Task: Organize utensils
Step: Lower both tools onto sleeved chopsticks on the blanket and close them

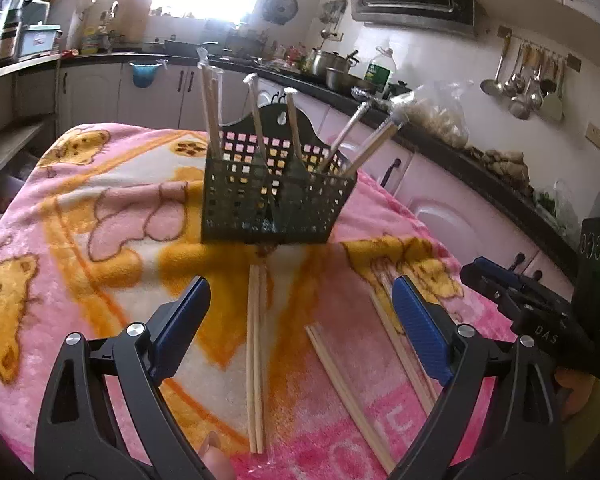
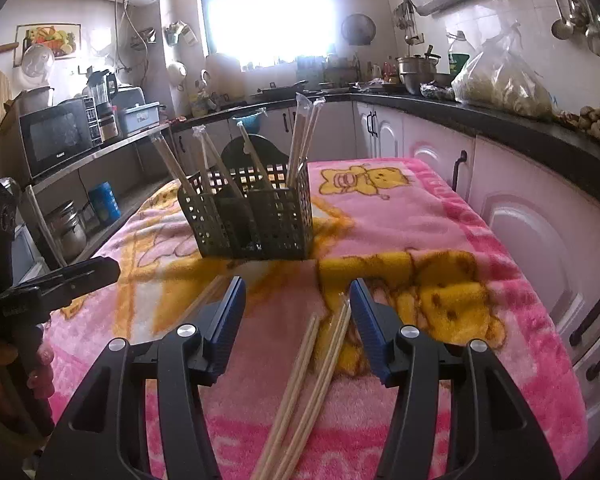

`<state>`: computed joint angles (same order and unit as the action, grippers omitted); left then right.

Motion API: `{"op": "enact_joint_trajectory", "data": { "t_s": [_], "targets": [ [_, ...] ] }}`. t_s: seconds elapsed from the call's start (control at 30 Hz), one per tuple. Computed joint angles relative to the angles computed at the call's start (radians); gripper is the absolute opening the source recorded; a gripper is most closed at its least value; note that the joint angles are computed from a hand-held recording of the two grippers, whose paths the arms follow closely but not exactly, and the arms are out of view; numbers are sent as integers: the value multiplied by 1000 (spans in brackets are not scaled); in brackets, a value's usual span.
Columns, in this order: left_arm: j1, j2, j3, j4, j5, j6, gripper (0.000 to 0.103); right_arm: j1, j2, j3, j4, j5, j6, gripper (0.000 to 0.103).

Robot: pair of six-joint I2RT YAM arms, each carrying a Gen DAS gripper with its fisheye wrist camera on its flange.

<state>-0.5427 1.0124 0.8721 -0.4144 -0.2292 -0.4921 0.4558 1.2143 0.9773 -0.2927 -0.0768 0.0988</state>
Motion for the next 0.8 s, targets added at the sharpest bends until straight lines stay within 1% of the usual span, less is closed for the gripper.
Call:
{"op": "enact_joint_trajectory", "data": {
  "t_s": [0.2, 0.43, 0.67, 0.8],
  "targets": [
    [-55, 31, -10, 0, -19, -14, 83, -15, -31, -50, -8, -3, -12, 52],
    [-115, 106, -1, -8, -24, -33, 83, -56, -36, -85, -17, -28, -30, 52],
    [-151, 189, -7, 9, -1, -64, 83, -97, -8, -98, -34, -39, -64, 52],
    [-167, 232, 9, 2, 5, -67, 83, -118, 28, -81, -61, -54, -75, 52]
  ]
}}
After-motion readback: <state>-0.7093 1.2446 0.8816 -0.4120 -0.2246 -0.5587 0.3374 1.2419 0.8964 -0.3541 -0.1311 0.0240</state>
